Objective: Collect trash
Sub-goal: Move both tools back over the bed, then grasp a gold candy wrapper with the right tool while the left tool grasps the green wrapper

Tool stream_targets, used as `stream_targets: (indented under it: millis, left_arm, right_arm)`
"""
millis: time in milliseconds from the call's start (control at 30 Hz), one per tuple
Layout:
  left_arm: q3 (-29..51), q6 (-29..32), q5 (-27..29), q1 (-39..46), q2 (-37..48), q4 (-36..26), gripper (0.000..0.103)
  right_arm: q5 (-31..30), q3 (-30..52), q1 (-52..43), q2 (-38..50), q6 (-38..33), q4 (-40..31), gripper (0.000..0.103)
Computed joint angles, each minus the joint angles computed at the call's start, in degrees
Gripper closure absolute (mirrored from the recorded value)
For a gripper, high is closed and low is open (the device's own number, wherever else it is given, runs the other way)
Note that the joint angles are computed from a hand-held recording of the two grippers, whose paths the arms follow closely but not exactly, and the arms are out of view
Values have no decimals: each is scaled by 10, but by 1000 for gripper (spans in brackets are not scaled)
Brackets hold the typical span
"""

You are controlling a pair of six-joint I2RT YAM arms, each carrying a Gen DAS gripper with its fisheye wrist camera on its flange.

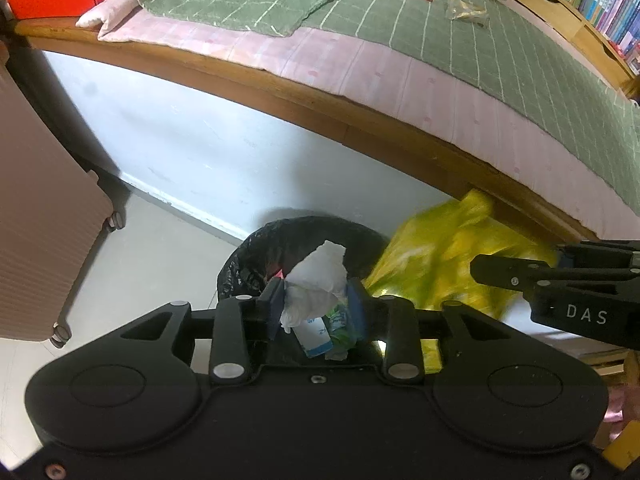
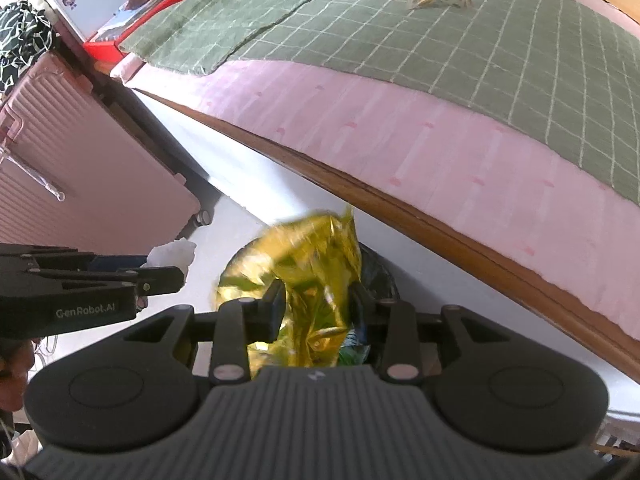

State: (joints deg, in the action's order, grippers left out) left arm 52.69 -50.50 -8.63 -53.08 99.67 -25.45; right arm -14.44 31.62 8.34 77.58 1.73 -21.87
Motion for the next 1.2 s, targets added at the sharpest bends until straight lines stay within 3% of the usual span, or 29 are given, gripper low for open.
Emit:
stream_targets:
  millis: [367, 600, 900, 1200]
  left_arm:
    - [19, 23, -4, 16, 2, -10, 47]
    - [65, 53, -22, 35, -21, -47, 36]
    - [211, 112, -58, 64, -4, -100, 25]
    - [419, 151, -69, 90, 102, -149, 24]
  right_arm:
    - [-15, 22, -4, 32, 7, 6, 39]
    - [-22, 70, -27, -8, -5, -65, 26]
    - [-35, 204, -96, -15, -40, -142, 19]
    - [-65, 332, -167, 57, -50, -139, 18]
